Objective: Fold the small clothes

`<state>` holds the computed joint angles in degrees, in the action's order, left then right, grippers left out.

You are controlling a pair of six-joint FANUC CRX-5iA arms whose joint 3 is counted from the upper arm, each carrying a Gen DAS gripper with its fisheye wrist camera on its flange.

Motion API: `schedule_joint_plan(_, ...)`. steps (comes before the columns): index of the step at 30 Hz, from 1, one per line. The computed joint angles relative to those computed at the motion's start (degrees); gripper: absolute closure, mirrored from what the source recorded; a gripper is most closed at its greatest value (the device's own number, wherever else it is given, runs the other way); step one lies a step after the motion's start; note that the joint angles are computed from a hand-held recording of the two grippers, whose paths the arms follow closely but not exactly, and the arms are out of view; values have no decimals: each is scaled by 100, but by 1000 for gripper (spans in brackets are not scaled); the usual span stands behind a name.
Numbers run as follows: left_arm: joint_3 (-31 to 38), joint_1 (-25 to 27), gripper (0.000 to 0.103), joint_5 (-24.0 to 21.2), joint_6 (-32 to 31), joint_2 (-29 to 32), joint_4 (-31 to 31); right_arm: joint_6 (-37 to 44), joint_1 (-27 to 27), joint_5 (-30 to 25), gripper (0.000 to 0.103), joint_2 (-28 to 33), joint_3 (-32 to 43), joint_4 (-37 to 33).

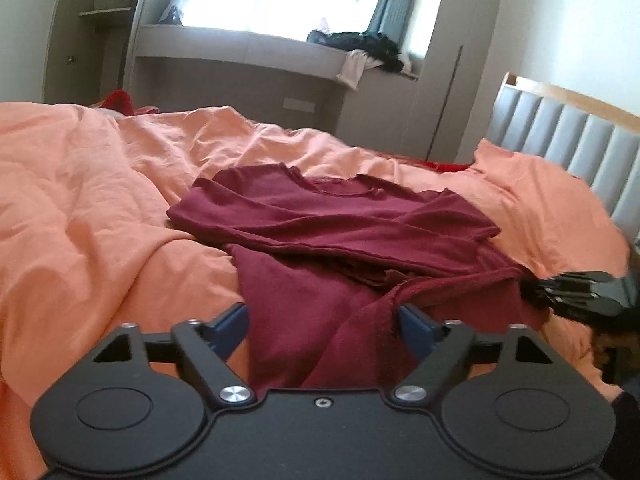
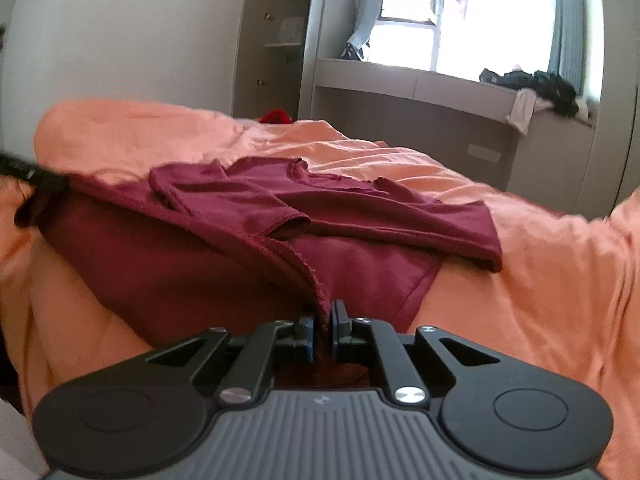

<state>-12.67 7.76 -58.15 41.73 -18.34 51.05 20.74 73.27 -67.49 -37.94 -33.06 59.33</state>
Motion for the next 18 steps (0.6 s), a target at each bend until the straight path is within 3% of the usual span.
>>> schedule_joint_plan(6,-578,263,4,-168,-887,-548,427,-233,-148,243,95,-140,4,-197)
schedule_joint_plan(10,-725,182,2,-194,-1394,-814,46,-399,-132,221,95,-134,-20,-174)
schedule_joint_plan(13,-905,-257,2,501,-1794,-1108,-728,-508,-157,260,95,-136,-38,-176)
schedule_joint_plan(18,-841,-1304,13,1915,-1244,-1185,-2597,-585,-174,300,93,-126,-56,-138)
